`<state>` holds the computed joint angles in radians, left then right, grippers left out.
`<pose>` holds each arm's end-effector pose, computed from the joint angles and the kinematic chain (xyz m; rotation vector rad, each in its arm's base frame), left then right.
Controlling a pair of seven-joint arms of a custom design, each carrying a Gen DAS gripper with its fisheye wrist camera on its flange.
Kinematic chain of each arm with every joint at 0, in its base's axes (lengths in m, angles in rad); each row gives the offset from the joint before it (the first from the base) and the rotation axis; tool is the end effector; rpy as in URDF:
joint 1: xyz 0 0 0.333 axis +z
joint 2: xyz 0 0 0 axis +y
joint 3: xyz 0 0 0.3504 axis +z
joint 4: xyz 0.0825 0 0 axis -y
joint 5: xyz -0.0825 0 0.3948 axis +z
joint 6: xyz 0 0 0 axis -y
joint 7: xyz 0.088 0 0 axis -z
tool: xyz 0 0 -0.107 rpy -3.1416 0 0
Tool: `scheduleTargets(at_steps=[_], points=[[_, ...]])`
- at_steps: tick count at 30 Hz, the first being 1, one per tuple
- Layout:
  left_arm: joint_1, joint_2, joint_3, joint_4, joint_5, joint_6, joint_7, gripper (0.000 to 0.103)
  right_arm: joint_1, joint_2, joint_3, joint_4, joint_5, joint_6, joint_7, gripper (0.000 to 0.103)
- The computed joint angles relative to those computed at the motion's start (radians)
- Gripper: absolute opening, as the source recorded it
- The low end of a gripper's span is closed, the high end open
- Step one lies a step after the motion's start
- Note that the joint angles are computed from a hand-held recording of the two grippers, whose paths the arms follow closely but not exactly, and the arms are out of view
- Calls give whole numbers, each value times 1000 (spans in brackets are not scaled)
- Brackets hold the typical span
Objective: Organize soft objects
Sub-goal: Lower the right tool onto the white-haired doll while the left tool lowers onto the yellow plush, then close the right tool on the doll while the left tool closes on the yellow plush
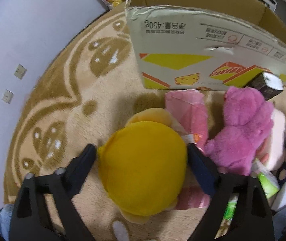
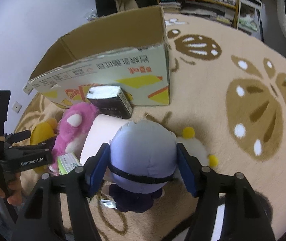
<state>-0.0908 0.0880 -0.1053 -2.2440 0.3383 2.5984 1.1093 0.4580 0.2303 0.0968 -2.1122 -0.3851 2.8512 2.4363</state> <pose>0.5559 -0.1165 0.3816 -2.0049 2.0048 -0.2120 0.5238 0.3451 0.3868 -1.8850 1.8440 -0.2941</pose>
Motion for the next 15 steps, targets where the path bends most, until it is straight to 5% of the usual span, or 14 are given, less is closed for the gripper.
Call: scheduleTargets(at_steps=[7,15], points=[[4,-11,-4,-14,-38,29,42,75,53,-46,-85,-29,-190,46,217,69],[9,-45,-12,-36,-60,36,60,68,14,-74,-77,-43,-320,82,361,69]])
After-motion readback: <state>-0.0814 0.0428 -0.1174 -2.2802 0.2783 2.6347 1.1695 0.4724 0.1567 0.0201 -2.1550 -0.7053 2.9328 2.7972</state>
